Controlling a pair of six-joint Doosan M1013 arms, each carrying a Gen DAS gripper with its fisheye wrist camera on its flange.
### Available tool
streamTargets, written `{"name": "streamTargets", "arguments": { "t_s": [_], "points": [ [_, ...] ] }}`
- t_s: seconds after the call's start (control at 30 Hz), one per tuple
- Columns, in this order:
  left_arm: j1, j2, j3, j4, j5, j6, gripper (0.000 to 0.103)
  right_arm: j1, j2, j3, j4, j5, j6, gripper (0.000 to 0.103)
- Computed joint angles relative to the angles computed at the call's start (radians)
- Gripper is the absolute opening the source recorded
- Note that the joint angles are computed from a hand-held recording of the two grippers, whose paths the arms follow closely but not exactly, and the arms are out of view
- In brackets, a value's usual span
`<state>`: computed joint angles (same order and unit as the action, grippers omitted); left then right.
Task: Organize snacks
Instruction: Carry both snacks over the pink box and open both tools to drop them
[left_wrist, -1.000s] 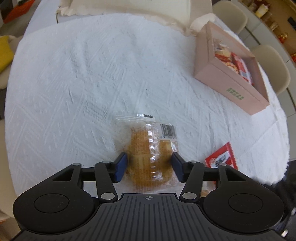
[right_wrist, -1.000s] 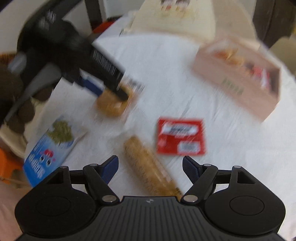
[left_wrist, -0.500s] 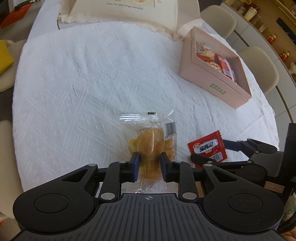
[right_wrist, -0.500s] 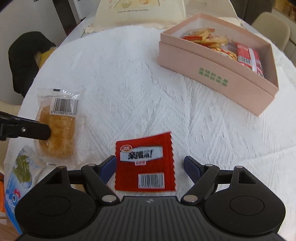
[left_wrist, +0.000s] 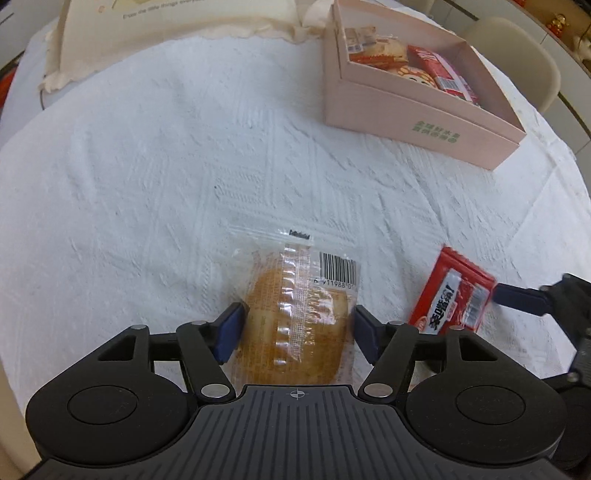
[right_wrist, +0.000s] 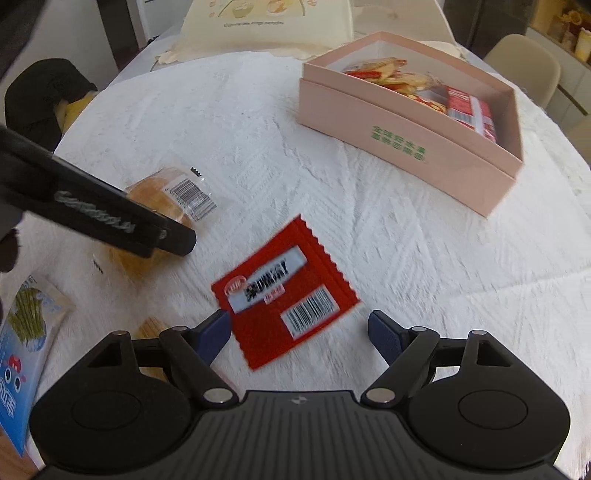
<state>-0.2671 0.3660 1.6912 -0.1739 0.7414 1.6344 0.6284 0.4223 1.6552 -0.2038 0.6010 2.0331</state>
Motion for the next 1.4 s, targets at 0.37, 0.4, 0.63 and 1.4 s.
{"name": "streamTargets", "arguments": {
  "t_s": [0.37, 0.4, 0.63, 1.4],
  "points": [
    [0.06, -0.055, 0.055, -0.2, 0.045, 0.133, 0.059, -0.019, 0.024, -0.02, 0.086, -0.057, -0.288, 0.083],
    [0.06, -0.059, 0.056, -0.196, 0.05, 0.124, 0.059, -0.029, 0.029, -0.03, 0.135, -0.05, -0.341, 0.083],
    [0.053, -0.083, 0.034, -0.298, 0.108, 0.23, 0.059, -0.087, -0.01, -0.041, 0.347, 0.028, -0.457, 0.06],
    [0.058, 0.336, -0.645, -0.527, 0.408, 0.283, 0.057, -0.19, -0.055, -0.136, -0.06, 0.031, 0.164, 0.082]
  ]
}}
